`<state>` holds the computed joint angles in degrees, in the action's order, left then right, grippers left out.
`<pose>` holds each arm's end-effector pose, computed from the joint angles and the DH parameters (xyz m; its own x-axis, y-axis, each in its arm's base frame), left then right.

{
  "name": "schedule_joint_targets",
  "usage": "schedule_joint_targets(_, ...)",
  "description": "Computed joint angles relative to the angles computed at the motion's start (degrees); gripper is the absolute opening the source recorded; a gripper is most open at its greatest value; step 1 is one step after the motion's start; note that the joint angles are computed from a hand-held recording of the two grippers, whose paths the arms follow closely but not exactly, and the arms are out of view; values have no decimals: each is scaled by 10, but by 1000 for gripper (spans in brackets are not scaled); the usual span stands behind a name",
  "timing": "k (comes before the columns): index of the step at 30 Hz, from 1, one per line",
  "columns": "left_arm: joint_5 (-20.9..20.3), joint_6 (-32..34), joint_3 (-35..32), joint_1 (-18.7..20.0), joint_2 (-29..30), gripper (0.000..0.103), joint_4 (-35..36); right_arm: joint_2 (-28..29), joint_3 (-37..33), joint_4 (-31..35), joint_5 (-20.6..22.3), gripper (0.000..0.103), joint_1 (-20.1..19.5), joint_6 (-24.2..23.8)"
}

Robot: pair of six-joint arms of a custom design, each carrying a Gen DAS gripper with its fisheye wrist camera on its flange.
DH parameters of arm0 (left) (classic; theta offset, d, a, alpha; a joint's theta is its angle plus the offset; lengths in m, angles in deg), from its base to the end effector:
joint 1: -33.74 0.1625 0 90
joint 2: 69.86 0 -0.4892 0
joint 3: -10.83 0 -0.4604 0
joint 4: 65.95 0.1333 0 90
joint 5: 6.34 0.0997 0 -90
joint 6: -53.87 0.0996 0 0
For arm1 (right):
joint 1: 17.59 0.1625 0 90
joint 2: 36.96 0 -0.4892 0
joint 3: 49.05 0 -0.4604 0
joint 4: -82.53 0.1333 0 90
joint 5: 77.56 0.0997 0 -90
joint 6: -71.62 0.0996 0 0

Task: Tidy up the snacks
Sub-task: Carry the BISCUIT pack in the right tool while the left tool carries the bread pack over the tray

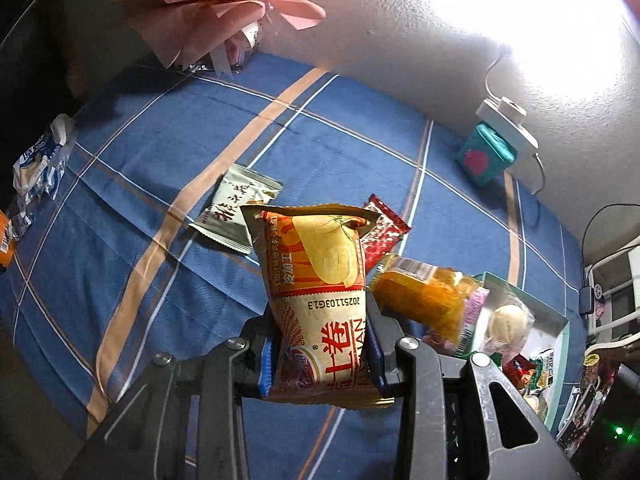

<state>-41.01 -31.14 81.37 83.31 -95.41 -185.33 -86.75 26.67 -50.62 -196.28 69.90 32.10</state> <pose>-0.3860 -0.7849 -0.0334 -0.6474 -0.6836 -0.3370 -0.2341 0.5991 -0.7657 0.0481 -0.8539 0.2809 -0.6977 -0.4680 0.5425 -0.5213 0.8510 0.0637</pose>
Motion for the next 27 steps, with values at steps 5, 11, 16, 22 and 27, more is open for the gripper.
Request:
schedule_joint_targets(5, -6, 20, -32, -2, 20, 38, 5, 1, -26, 17, 3, 42, -5, 21)
schedule_joint_targets(11, -19, 71, -89, -6, 59, 38, 5, 8, -76, 26, -1, 42, -20, 48)
schedule_joint_targets(16, -35, 116, -146, -7, 96, 38, 15, 15, -120, 38, 2, 42, -35, 75)
schedule_joint_targets(22, -50, 188, -238, -6, 154, 38, 24, 22, -162, 40, 10, 42, -54, 109)
schedule_joint_targets(27, -55, 229, -344, -2, 214, 38, 79, 32, -193, 58, 24, 42, -63, 127)
